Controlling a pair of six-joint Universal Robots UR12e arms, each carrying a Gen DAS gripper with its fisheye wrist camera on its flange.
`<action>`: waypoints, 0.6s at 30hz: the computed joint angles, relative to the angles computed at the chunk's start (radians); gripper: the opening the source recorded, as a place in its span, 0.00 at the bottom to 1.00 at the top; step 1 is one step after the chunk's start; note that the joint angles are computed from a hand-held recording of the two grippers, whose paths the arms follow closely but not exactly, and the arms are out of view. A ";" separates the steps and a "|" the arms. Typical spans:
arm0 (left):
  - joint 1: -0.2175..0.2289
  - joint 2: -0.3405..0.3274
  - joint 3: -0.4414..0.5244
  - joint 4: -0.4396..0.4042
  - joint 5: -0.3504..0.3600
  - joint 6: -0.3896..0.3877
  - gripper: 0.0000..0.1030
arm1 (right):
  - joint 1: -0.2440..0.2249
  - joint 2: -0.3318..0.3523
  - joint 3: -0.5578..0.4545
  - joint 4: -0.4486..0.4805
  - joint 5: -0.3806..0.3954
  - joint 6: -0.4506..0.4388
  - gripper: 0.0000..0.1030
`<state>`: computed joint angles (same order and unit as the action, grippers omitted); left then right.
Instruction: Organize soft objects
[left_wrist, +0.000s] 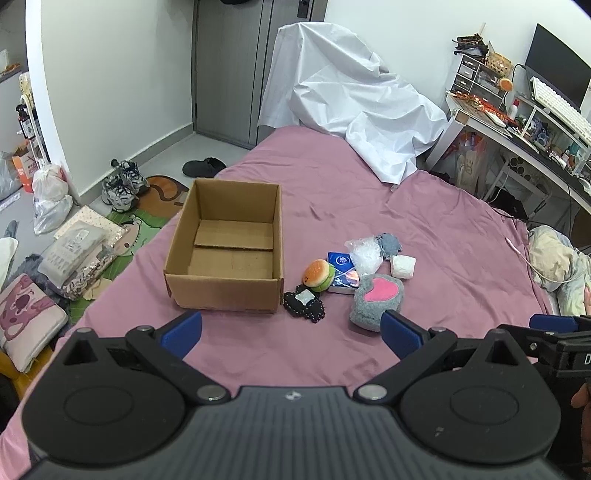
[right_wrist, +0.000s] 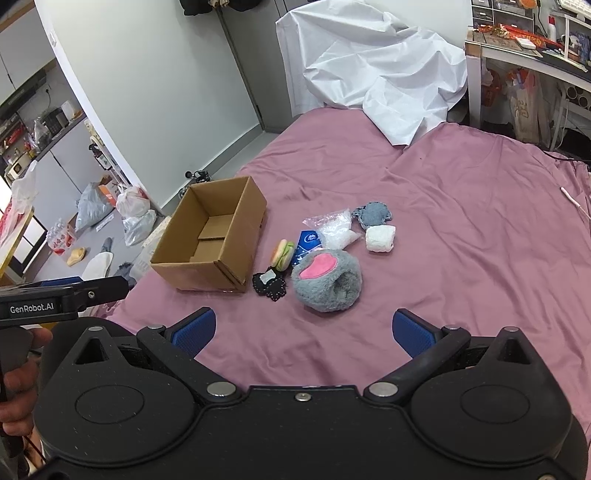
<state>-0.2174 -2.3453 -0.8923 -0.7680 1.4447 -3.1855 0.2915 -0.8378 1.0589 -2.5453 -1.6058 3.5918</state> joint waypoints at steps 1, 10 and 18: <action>0.000 -0.004 0.007 -0.008 -0.001 0.000 0.99 | 0.000 0.001 -0.002 0.002 -0.001 0.000 1.00; -0.011 -0.035 0.038 -0.019 -0.010 -0.003 0.99 | -0.017 0.018 -0.007 0.000 0.014 0.050 1.00; -0.020 -0.073 0.089 -0.041 -0.026 -0.002 0.97 | -0.034 0.028 -0.004 -0.010 0.047 0.093 1.00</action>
<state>-0.2370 -2.4179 -0.8035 -0.8086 1.4190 -3.1876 0.2570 -0.8100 1.0545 -2.5554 -1.5584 3.6852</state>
